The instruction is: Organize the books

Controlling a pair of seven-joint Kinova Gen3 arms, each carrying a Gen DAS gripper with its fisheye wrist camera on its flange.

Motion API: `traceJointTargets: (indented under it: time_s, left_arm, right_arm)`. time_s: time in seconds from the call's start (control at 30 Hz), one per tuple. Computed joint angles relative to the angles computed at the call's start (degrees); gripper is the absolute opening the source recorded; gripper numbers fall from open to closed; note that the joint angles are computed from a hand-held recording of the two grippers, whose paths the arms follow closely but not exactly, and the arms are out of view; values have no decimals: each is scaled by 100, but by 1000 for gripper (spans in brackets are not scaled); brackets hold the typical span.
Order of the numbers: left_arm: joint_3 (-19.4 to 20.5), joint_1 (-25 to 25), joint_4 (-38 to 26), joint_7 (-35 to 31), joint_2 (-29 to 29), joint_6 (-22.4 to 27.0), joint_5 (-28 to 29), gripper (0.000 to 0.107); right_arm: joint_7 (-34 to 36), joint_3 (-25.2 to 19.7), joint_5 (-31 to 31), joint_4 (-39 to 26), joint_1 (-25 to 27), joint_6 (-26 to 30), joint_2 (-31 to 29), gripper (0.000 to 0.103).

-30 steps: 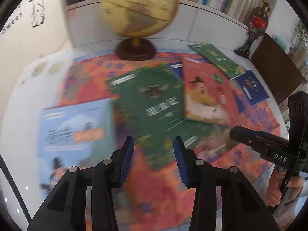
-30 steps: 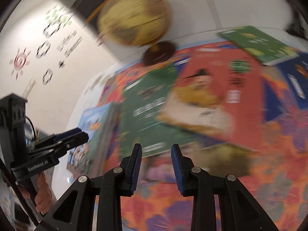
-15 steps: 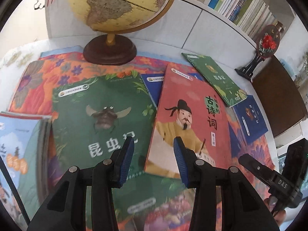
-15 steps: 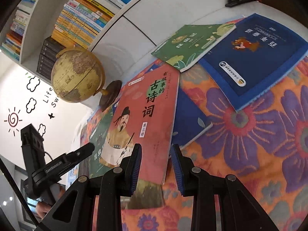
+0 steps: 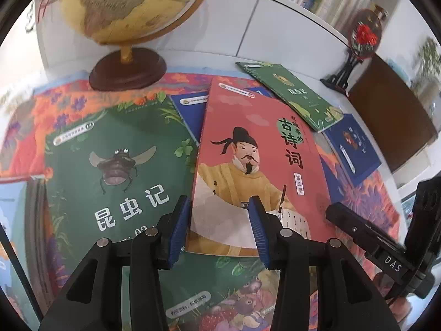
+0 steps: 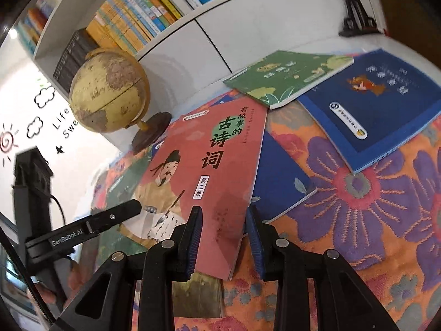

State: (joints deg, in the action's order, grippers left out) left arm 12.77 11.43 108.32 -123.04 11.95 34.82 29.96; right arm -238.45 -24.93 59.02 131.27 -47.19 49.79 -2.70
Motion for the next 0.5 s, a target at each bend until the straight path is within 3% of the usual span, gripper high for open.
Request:
traceJointTargets:
  time_s: [0.2, 0.3, 0.43, 0.5]
  left_arm:
    - [-58, 72, 319, -119, -580, 77, -118, 40]
    - [-272, 72, 488, -417, -1032, 679, -179, 40]
    - [-1111, 229, 992, -1165, -1603, 1611, 177, 40]
    - [-1536, 335, 987, -1489, -1533, 2077, 209, 40]
  right_arm:
    - [804, -121, -723, -121, 97, -206, -270, 33]
    - [1433, -1, -1352, -156, -218, -408, -566, 33]
    - [2277, 498, -2284, -57, -1223, -854, -1010, 32]
    - [2670, 600, -2673, 15, -1384, -1012, -1227, 32]
